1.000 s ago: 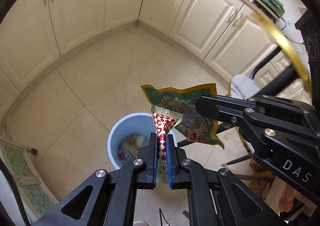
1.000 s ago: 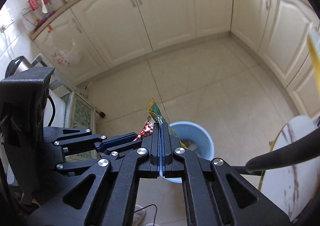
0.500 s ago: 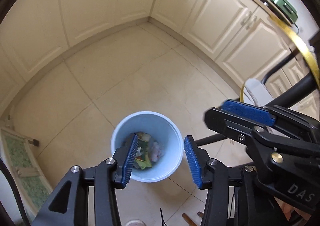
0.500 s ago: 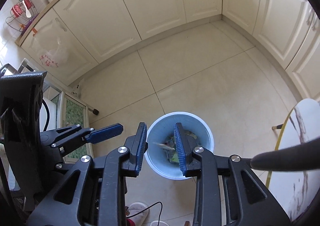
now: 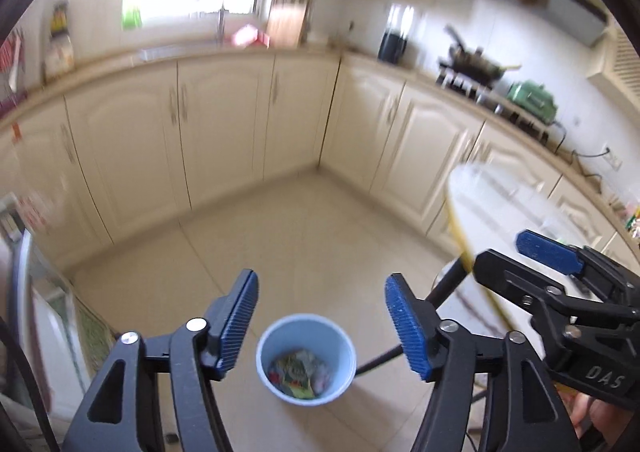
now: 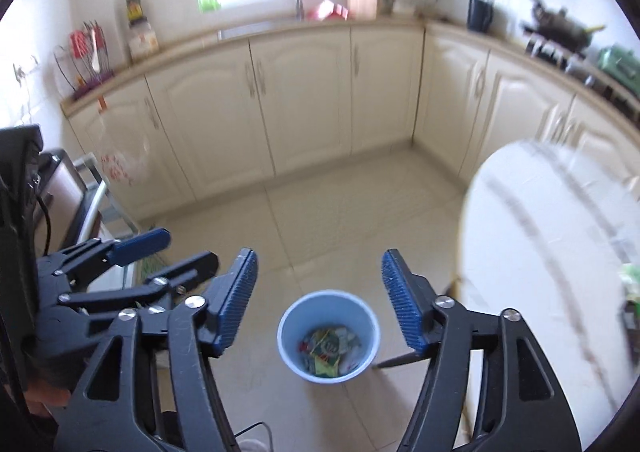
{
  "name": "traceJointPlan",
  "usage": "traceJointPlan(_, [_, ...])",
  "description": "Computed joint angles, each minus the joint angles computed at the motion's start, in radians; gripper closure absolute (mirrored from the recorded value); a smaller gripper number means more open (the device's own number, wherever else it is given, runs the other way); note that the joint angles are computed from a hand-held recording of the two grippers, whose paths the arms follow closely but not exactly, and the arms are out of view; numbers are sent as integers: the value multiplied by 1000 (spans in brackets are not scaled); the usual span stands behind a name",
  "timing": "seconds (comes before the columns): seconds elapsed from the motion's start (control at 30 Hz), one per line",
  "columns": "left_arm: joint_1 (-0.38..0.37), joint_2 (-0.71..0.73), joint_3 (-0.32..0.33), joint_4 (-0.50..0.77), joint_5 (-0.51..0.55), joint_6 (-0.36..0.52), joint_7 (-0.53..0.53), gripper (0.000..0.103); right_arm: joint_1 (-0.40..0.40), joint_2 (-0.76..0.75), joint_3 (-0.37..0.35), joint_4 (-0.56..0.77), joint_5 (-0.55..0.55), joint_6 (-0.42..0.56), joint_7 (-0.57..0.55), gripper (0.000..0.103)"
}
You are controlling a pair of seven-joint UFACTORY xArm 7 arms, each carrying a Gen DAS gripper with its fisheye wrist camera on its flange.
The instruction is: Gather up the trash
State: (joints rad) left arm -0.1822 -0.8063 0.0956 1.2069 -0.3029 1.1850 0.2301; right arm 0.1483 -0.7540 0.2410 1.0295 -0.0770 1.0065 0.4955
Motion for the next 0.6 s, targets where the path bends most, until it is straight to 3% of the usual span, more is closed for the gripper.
traceJointPlan(0.13, [-6,-101,-32,45,1,33,-34,20,-37,-92,34,102,-42,100,21,20])
traceJointPlan(0.27, [-17,-200,-69,79,7,38,-80,5,-93,-149,74,231,-82,206,28,12])
traceJointPlan(0.33, [-11,-252,-100,88,20,33,-113,3,-129,-182,93,292,-106,252,18,1])
traceJointPlan(0.5, [-25,-353,-154,125,34,55,-187,1,-232,-251,109,459,-130,369,-20,0])
traceJointPlan(0.6, [-23,-401,-219,137,38,41,-233,1,-294,-264,102,556,-129,428,-60,0])
